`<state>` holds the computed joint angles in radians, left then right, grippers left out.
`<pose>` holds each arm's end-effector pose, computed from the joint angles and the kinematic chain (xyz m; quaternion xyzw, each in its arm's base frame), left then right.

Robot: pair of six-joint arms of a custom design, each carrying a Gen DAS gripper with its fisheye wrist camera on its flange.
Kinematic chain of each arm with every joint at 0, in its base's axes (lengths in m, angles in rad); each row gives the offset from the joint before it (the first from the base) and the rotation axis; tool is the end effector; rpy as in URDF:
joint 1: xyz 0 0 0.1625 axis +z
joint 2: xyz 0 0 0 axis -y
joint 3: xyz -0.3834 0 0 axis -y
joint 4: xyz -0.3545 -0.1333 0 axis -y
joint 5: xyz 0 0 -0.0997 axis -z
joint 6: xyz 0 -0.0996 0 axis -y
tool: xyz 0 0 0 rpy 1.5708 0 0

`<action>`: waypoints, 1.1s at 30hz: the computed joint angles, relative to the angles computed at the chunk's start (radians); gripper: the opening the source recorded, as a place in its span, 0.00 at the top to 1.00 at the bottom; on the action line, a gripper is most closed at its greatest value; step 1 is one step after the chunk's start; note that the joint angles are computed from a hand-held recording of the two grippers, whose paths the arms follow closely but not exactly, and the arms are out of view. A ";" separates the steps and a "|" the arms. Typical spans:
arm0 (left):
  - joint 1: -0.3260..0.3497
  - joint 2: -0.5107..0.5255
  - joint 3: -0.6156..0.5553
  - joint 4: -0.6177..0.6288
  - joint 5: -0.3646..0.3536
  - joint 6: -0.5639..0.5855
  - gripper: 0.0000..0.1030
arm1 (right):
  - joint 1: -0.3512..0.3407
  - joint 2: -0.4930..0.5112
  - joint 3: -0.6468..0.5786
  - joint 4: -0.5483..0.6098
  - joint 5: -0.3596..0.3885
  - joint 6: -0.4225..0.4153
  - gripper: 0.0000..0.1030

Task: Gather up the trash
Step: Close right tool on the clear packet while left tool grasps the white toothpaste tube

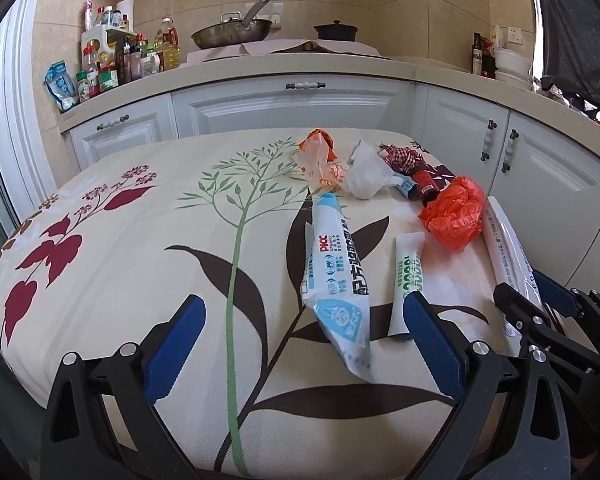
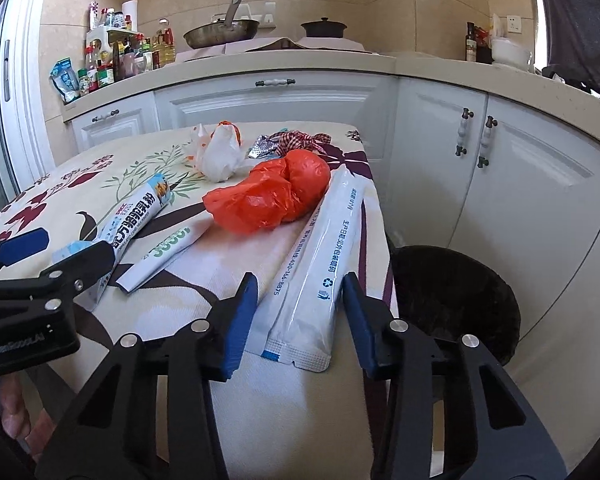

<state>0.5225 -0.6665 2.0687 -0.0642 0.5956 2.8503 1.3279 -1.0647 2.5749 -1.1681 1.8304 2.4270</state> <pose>-0.1321 -0.3251 -0.0273 0.2737 0.8355 -0.3693 0.3011 0.0409 -0.2827 0.0178 0.1168 -0.8053 0.4586 0.3572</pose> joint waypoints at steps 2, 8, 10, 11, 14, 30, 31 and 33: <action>-0.001 0.005 -0.001 -0.010 -0.007 0.003 0.07 | -0.010 -0.007 0.006 0.003 -0.011 0.004 0.52; -0.005 0.014 -0.002 -0.040 -0.021 0.037 0.21 | -0.027 -0.024 0.037 -0.029 -0.056 0.006 0.33; 0.016 0.013 -0.015 -0.029 0.006 0.056 0.37 | -0.033 -0.027 0.037 -0.021 -0.066 0.005 0.33; 0.030 0.013 -0.022 -0.021 0.021 0.054 0.37 | -0.036 -0.027 0.035 -0.012 -0.069 0.006 0.33; 0.036 0.018 -0.024 -0.016 0.026 0.053 0.37 | -0.048 -0.031 0.033 0.003 -0.084 0.010 0.33; 0.026 0.006 0.002 -0.043 0.049 0.074 0.67 | -0.065 -0.031 0.041 -0.005 -0.100 -0.014 0.62; 0.021 0.002 0.008 -0.047 0.045 0.070 0.67 | -0.076 -0.040 0.046 0.004 -0.118 -0.011 0.63; 0.013 -0.007 0.019 -0.055 0.033 0.065 0.67 | -0.079 -0.042 0.049 0.005 -0.122 -0.014 0.64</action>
<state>0.5352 -0.6731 2.0876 -0.1190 0.6286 2.9157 1.2490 -1.1067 2.6242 -1.1630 1.7080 2.4133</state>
